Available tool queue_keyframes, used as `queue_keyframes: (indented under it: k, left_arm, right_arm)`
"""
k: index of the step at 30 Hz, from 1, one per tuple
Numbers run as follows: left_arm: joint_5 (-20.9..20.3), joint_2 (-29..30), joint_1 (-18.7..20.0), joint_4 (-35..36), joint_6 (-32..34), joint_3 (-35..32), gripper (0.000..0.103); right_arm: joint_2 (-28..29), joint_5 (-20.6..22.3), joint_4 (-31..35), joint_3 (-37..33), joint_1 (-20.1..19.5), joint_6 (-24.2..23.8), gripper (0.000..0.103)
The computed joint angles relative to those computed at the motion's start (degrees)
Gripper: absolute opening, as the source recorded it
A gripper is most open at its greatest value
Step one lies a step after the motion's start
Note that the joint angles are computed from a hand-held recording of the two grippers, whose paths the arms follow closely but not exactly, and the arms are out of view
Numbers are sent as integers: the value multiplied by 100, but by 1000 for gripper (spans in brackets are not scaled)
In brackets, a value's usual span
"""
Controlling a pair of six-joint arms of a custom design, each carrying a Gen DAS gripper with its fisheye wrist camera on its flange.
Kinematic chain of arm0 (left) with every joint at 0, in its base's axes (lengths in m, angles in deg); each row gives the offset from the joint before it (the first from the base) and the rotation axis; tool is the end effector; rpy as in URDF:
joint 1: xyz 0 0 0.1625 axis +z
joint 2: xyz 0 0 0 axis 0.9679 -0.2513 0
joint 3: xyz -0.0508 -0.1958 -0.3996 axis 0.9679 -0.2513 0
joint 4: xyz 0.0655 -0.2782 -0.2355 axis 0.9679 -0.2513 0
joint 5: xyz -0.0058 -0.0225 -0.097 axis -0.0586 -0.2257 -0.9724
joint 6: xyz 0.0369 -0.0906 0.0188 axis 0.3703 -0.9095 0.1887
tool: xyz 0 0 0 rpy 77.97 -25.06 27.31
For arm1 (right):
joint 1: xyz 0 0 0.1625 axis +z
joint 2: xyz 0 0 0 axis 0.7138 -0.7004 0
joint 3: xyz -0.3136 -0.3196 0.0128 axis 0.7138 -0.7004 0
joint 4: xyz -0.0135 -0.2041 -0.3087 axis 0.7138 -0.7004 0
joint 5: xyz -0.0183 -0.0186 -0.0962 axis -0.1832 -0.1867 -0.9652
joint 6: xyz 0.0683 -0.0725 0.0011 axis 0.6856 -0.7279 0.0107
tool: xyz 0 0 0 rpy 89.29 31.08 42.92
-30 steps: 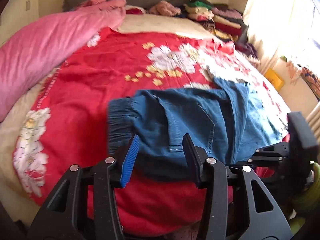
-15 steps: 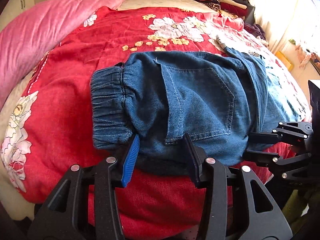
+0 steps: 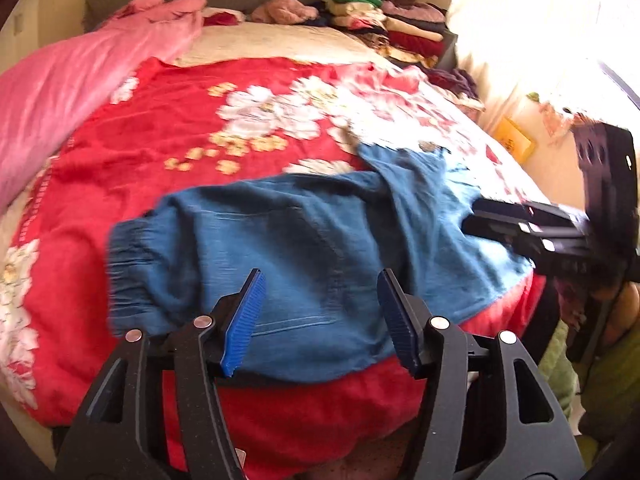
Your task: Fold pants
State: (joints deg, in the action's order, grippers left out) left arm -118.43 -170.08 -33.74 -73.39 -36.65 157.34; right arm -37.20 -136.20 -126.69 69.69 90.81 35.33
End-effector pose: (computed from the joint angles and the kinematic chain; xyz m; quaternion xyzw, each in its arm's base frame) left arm -0.0927 -0.3190 0.3451 0.3563 0.9042 -0.1694 0.1637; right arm 0.3568 -0.2515 0.0650 0.1520 -0.9039 0.3309 0.2245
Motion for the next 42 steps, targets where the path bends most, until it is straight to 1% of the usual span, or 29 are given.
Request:
queue_keyframes:
  k: [2, 4, 7, 9, 13, 15, 16, 17, 19, 21, 23, 24, 25, 26, 27, 28, 29, 31, 33, 35, 37, 38, 39, 40, 42]
  left_arm:
    - [-358, 288, 40, -250, 39, 69, 54]
    - [-573, 542, 70, -476, 86, 140, 55]
    - [-812, 1021, 122, -845, 103, 225, 55]
    - [-988, 1356, 238, -1041, 43, 230, 55]
    - [-1122, 1814, 472, -1469, -188, 261, 55]
    - [-1138, 1959, 508, -1638, -224, 292, 54]
    - [-1099, 2001, 492, -1692, -222, 308, 45]
    - [-1074, 2022, 440, -1738, -210, 335, 28]
    - [-1124, 2026, 395, -1750, -193, 370, 16]
    - [-1154, 1999, 309, -1715, -167, 413, 11]
    - [-1095, 1954, 188, -1703, -103, 490, 11]
    - [-1077, 1932, 148, -1697, -75, 519, 11]
    - [-1062, 1918, 122, -1688, -62, 536, 10]
    - [-1059, 1913, 118, -1684, -50, 548, 11]
    - [-1067, 1895, 127, -1665, -45, 545, 11]
    - [-1073, 1853, 142, -1635, -39, 538, 10]
    - [-1056, 1826, 118, -1629, -42, 546, 11]
    - [-963, 1746, 63, -1577, -10, 568, 11]
    - [-862, 1726, -6, -1607, 3, 597, 15]
    - [-754, 1670, -96, -1628, 4, 638, 26]
    - [-592, 1606, -241, -1666, -18, 719, 30]
    - [-499, 1578, -271, -1670, 35, 722, 30]
    - [-430, 1646, -243, -1787, 110, 744, 30]
    - [-409, 1737, -181, -1874, 197, 717, 30]
    - [-449, 1688, -178, -1877, 284, 726, 10]
  right_arm:
    - [-128, -121, 84, 13, -93, -36, 64]
    - [-266, -83, 227, -199, -358, -261, 64]
    - [-408, -8, 572, -508, -773, -388, 64]
    - [-466, 8, 909, -760, -1024, -421, 65]
    - [-414, 18, 1614, -1321, -1467, -497, 65]
    - [-292, -23, 1960, -1636, -1632, -536, 65]
    - [-222, -25, 2143, -1801, -1710, -534, 65]
    - [-143, -42, 2301, -1959, -1777, -502, 65]
    - [-6, -17, 2490, -2194, -1876, -448, 65]
    - [160, -145, 2691, -2454, -1932, -390, 65]
    - [297, -244, 2812, -2639, -1995, -415, 65]
    - [335, -326, 2846, -2677, -2021, -417, 62]
    - [383, -504, 2859, -2706, -2028, -448, 39]
    - [379, -541, 2706, -2651, -2044, -578, 22]
    - [299, -365, 2373, -2494, -2077, -684, 16]
    - [187, -200, 2129, -2324, -2092, -674, 10]
    - [59, -131, 1889, -2128, -2070, -665, 9]
    - [-195, -172, 1454, -1752, -1951, -812, 9]
    - [-547, -145, 966, -1246, -1839, -843, 9]
    - [-932, -110, 585, -712, -1735, -729, 9]
    - [-1330, -185, 182, -101, -1584, -502, 9]
    - [-1470, -269, 38, 142, -1507, -401, 9]
    - [-1611, -443, -81, 407, -1386, -235, 9]
    - [-1740, -573, -183, 669, -1266, -67, 9]
    - [-1951, -660, -399, 1148, -1085, 311, 9]
